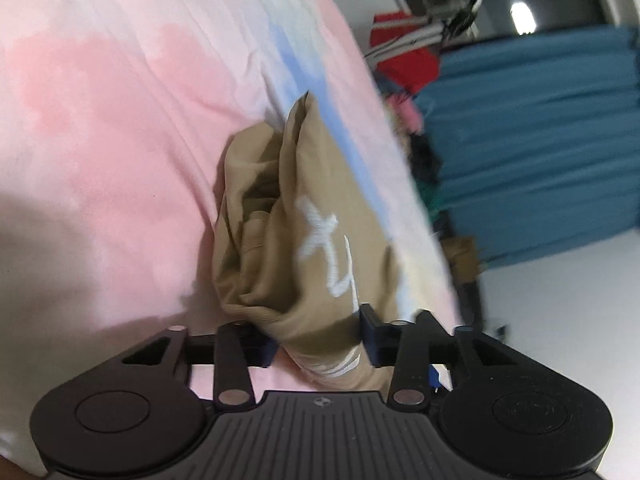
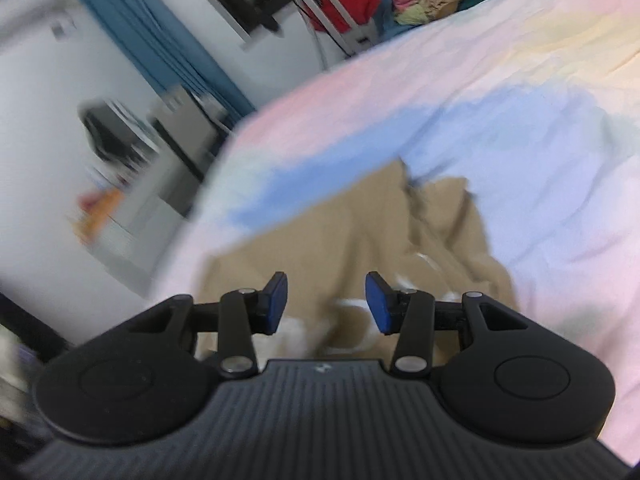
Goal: Fold clothes
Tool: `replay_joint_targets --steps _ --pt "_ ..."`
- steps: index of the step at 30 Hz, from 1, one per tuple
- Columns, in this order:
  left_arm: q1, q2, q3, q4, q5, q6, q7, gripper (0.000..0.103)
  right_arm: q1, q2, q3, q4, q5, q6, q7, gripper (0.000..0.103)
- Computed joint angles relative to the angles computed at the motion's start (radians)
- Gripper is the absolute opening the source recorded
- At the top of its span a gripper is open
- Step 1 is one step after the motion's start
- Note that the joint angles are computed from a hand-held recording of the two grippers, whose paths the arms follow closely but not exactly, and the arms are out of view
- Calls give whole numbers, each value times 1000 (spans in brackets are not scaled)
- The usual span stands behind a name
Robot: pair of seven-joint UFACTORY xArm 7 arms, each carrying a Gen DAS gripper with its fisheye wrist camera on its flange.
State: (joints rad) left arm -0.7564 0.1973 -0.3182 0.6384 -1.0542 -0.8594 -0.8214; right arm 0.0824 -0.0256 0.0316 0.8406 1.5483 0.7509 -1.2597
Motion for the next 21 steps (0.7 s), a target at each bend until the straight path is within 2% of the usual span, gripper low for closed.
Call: replay_joint_targets --steps 1,2,3,4,6,8,11,13,15,19,21 --pt "-2 0 -1 -6 5 -21 -12 34 -18 -8 -20 -2 2 87 27 64" --pt "-7 4 -1 1 -5 -31 4 34 -37 -12 -40 -2 7 174 54 70" --pt "-11 12 -1 13 -15 -35 23 34 -57 -8 -58 -2 9 269 83 84" --pt "-15 18 -2 25 -25 -40 42 33 -76 6 -72 3 3 366 112 91" --pt "-17 23 -2 33 -33 -51 54 32 -104 43 -79 21 -42 507 179 90" --pt "-15 17 -5 12 -22 -73 28 31 -119 79 -67 31 -86 571 250 91" --pt "-16 20 -7 0 -20 -107 8 29 -127 143 -40 37 -109 598 370 91" --pt "-17 29 -7 14 -28 -121 15 28 -132 184 -24 36 -82 587 435 91" --pt "-16 30 -7 16 -29 -133 11 28 -131 187 -11 15 -29 512 458 91" --pt "-11 31 -8 7 -18 -151 -9 27 -111 156 3 -19 66 312 423 90" --pt "-9 29 -9 0 -13 -155 -22 27 -110 155 1 -30 128 257 433 87"
